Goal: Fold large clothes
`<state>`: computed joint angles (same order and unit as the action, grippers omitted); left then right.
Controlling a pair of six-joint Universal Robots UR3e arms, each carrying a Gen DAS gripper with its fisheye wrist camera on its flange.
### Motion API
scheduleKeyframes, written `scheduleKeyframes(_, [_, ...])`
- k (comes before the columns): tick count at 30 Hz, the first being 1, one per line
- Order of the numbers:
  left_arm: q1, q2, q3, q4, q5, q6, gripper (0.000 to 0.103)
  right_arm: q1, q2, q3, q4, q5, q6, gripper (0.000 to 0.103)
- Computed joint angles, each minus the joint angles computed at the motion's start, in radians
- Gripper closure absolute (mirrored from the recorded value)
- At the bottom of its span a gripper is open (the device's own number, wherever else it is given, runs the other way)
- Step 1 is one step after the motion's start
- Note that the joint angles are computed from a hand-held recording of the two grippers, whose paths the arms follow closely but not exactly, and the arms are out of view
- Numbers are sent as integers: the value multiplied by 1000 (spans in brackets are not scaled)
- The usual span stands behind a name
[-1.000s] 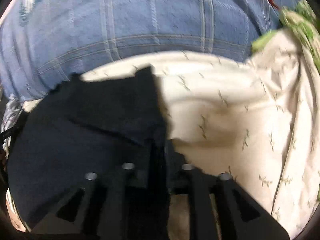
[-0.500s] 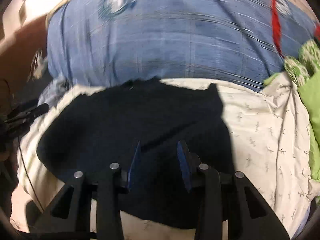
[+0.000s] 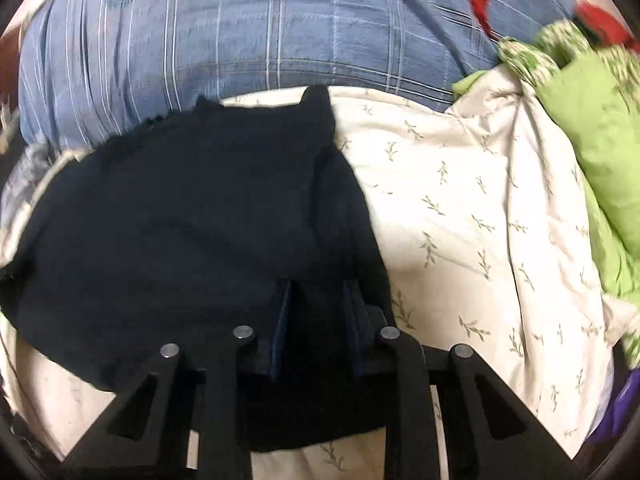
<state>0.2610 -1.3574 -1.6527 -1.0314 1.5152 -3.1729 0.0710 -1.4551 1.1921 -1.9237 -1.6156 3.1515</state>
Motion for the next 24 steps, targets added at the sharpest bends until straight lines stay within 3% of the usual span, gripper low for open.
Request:
scheduleKeyframes(1, [-23, 15, 3, 21, -5, -4, 52, 34, -12, -3, -24, -19, -10, 77])
scheduleKeyframes(3, [-71, 17, 1, 57, 21, -19, 30, 102, -4, -42, -31, -33, -11, 76])
scheduleKeyframes(4, [-105, -1, -2, 70, 54, -22, 28, 123, 2, -49, -31, -33, -5, 75])
scheduleKeyframes(8, [-121, -50, -63, 69, 77, -12, 26, 146, 60, -41, 16, -78, 35, 74])
scheduleKeyframes(11, [-135, -23, -99, 99, 118, 7, 26, 73, 5, 76, -22, 12, 29, 74])
scheduleKeyframes(13, [-153, -34, -34, 40, 149, -25, 29, 93, 19, -2, 55, -29, 38, 74])
scheduleKeyframes(16, [-178, -38, 27, 41, 160, -65, 29, 118, 27, -90, 49, -37, 65, 74])
scheduleKeyframes(24, [-292, -242, 248, 56, 214, -94, 28, 241, 389, -599, 172, -99, 108, 71])
